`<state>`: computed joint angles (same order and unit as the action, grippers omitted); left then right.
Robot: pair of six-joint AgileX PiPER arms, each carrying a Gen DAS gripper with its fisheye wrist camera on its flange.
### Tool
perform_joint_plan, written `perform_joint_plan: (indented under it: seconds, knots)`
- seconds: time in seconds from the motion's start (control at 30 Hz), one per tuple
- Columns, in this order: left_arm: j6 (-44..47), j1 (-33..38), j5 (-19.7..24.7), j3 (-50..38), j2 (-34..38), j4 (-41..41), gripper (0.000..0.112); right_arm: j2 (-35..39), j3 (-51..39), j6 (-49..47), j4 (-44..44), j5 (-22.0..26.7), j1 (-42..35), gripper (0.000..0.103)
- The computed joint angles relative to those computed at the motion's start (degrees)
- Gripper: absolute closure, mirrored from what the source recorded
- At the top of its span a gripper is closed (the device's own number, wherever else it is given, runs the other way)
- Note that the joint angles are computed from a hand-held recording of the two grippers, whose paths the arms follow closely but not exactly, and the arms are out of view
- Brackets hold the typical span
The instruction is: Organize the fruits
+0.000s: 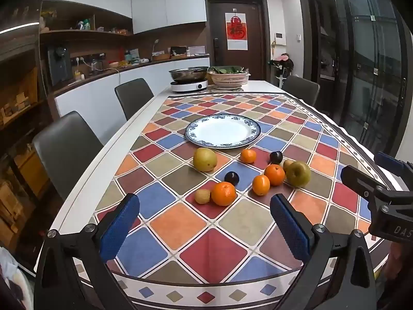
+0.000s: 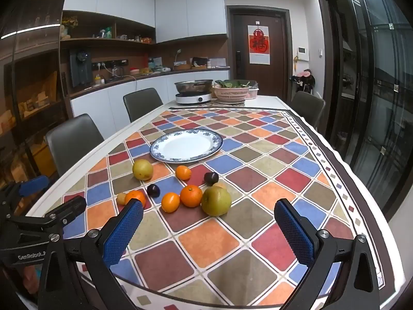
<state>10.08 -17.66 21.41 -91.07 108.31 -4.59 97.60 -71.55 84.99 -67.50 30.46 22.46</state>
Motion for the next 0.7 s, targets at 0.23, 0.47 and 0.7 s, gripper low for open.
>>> perform_joint_plan:
  seconds: [0.23, 0.47, 0.7]
  knots:
    - [-1.9, -0.6, 0.3, -0.8, 0.2, 1.6, 0.009, 0.1, 0.1, 1.0, -0.8, -0.2, 0.1, 0.001]
    - [-2.2, -0.9, 0.5, -1.3, -0.1, 2.1, 0.009, 0.2, 0.1, 1.2, -1.1, -0.2, 0.1, 0.001]
    - [0.6, -0.1, -1.3, 1.1, -0.9, -1.0, 0.009, 0.1, 0.2, 1.3, -1.3, -0.3, 0.1, 0.001]
